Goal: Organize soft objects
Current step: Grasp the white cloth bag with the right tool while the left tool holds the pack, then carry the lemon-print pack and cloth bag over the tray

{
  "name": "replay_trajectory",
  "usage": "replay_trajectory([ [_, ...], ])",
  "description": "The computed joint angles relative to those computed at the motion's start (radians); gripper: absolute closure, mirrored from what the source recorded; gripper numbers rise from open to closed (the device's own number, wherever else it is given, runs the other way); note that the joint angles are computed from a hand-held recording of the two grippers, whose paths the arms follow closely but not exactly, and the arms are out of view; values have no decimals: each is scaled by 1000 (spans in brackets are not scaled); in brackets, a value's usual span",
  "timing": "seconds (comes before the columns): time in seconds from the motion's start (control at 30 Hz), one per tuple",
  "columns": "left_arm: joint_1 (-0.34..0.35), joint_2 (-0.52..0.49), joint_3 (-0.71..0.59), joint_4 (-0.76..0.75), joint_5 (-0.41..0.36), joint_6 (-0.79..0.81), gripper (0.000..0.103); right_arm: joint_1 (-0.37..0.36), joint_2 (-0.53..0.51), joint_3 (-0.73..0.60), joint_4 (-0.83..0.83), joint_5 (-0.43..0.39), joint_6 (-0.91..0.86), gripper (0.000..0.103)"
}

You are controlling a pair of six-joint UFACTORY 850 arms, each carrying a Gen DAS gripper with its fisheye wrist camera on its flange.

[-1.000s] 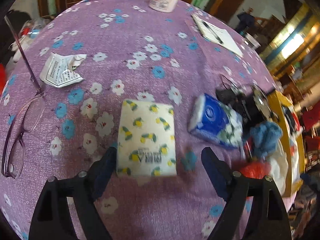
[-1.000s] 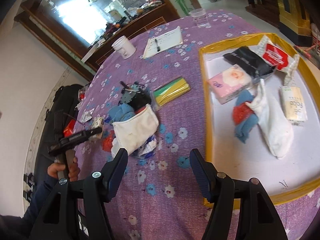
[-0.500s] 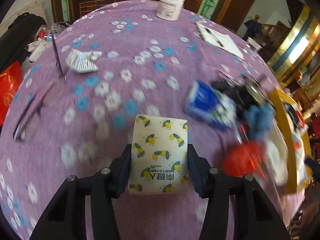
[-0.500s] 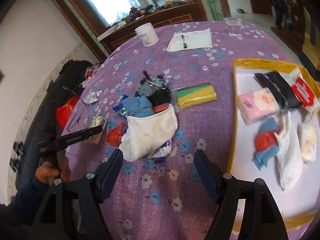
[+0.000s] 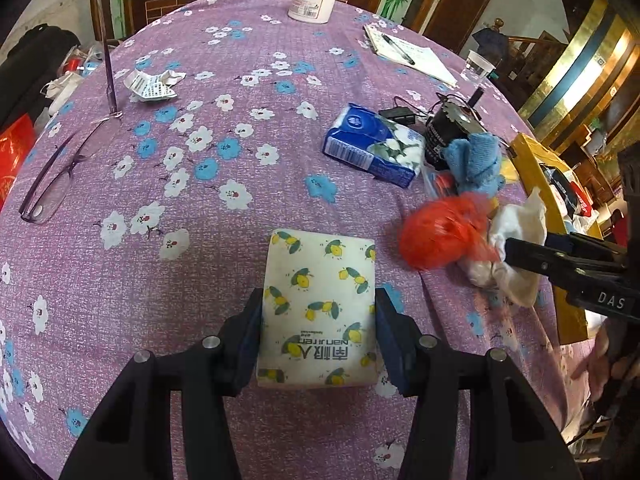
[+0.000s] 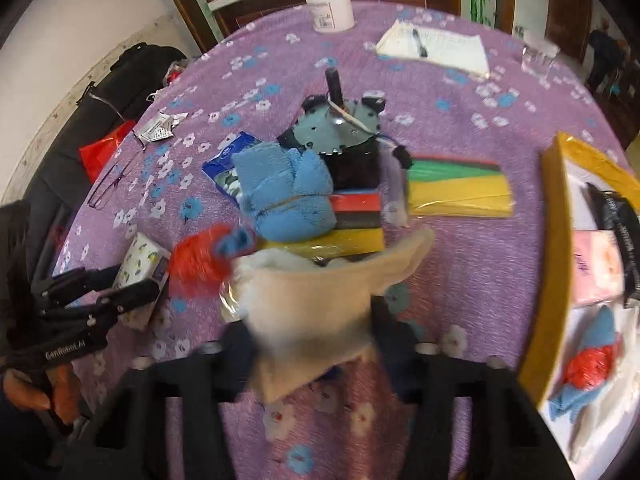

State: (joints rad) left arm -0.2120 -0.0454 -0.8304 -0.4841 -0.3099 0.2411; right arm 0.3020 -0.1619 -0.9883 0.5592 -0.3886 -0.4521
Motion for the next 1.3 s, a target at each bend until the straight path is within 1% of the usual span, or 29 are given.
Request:
replay_trajectory([
  [0.03,-3,4,5,-21,8,26,52,-5,16,13,26,1,-31,75],
  [0.07,-5,8,9,-41,11,50,52,-12,43,38,74,9,-78,79],
  [0.13,-16,11,13,-86,10,102,52,-28,100,92,175,14,-169,79],
  [0.17,-24,12,14,-104,10,120,52,-30,120,109,193,12,-178,79],
  [0.2,-31,13,16,-128,8,143,52,-37,146,134,248,7,-219,79],
  [0.23,-38,15,17,-146,5,162,52,-50,176,160,317,-17,-280,79],
  [0.27,-47,18,18,-157,5,177,52,-55,195,176,345,-28,-305,79],
  [0.33,-75,26,21,-159,11,190,52,-54,238,208,318,-30,-279,79],
  [0.4,-95,30,20,-192,6,234,52,-65,269,240,330,-39,-282,79],
  [0.57,-142,33,5,-270,1,333,52,-94,301,276,324,-48,-239,79],
  [0.73,-184,36,3,-325,-1,389,52,-111,351,309,315,-44,-231,79],
  [0.8,-193,32,-2,-329,1,392,52,-124,359,315,322,-54,-237,79],
  [0.93,-218,40,-13,-287,26,325,52,-158,378,316,366,-73,-306,79],
  [1.03,-248,55,-22,-199,60,209,52,-196,390,309,421,-101,-400,79],
  [1.13,-283,55,-37,-121,68,92,52,-238,405,313,438,-142,-451,79],
  [1.23,-329,43,-60,14,81,-62,52,-310,425,322,450,-188,-498,79],
  [1.3,-358,30,-81,40,82,-111,52,-357,440,327,453,-212,-522,79],
])
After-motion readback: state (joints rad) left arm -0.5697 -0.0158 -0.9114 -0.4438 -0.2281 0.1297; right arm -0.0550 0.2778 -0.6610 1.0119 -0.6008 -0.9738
